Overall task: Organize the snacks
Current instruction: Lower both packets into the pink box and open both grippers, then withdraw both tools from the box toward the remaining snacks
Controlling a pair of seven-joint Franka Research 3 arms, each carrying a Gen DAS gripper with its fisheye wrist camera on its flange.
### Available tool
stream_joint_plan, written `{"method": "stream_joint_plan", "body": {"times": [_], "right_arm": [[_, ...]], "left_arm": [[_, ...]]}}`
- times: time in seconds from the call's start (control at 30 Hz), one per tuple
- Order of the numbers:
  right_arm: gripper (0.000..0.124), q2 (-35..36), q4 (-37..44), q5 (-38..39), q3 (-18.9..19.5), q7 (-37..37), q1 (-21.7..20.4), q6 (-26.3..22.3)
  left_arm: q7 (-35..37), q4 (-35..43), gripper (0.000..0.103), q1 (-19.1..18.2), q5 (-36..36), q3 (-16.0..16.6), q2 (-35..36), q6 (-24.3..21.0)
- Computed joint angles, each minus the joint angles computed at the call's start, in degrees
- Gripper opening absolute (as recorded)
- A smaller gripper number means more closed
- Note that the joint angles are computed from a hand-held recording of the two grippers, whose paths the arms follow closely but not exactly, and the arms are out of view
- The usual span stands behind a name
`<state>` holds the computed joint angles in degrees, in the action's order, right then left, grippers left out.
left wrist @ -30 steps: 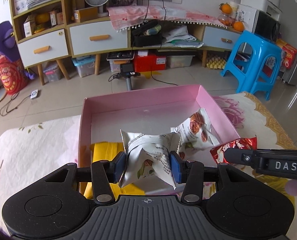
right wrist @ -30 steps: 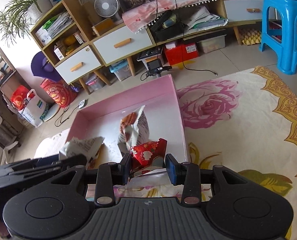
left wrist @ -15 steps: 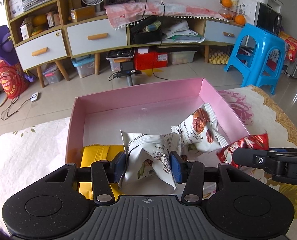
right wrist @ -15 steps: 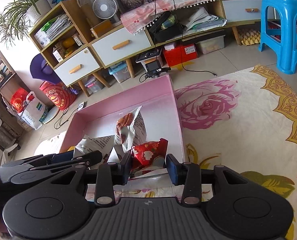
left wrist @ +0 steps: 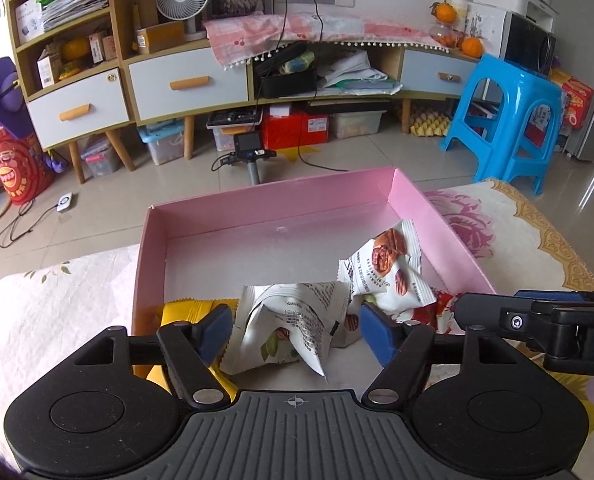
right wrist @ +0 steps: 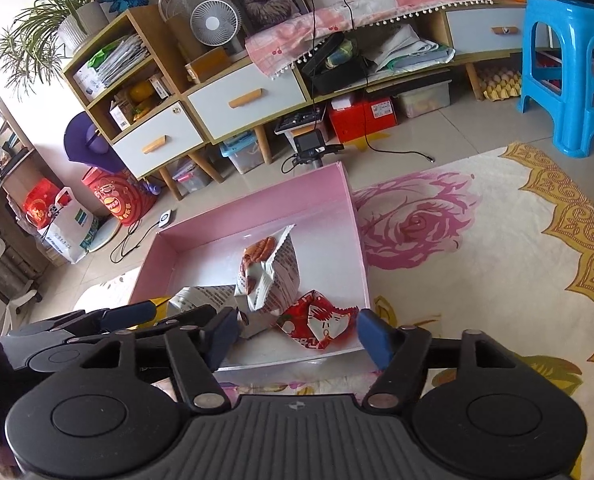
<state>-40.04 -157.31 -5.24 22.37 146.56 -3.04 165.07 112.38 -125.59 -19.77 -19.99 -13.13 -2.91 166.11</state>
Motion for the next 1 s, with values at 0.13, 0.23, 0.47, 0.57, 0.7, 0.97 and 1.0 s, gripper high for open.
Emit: {"method": "stream_joint_plan", "body": {"times": [0.13,0.23,0.47,0.57,0.7,0.97,1.0], "right_arm": [[0.068,-1.0,0.0,0.0,-0.1,0.1,0.1,-0.6],[0.072,-1.8,0.1,-0.2,-0.1,-0.2,0.3,-1.6],[0.078,-3.8,0.7,-1.1,-0.3,-0.2,1.0,-5.5],[0.08,-5.0,0.6,-1.3,-0.8,-0.4,1.7,-6.8],[0.083,-6.5,0.8,-1.9,-0.9,-1.0,2.4,-9.4],[0.088,-9.8,1.1,-2.5,-1.8,-2.8,4.8,-14.8],[0.088,-10.2,1.1,-2.6,-1.8,-3.0,5.1,-15.5]], "left_arm": [[0.3,-0.8,0.079,-0.2,-0.5,0.2,-1.2,-0.1],[0.8,-1.6,0.081,-0.6,-1.2,0.8,-2.3,-0.3],[0.0,-4.0,0.088,-1.8,-1.8,2.7,-5.8,-1.4],[-0.4,-5.3,0.09,-2.4,-1.7,3.7,-7.6,-1.9],[-1.5,-7.1,0.091,-3.1,-1.2,4.9,-9.9,-2.5],[-4.5,-10.9,0.096,-4.1,1.5,6.6,-15.2,-4.5],[-4.8,-11.4,0.096,-4.3,1.9,6.8,-15.8,-4.8]]}}
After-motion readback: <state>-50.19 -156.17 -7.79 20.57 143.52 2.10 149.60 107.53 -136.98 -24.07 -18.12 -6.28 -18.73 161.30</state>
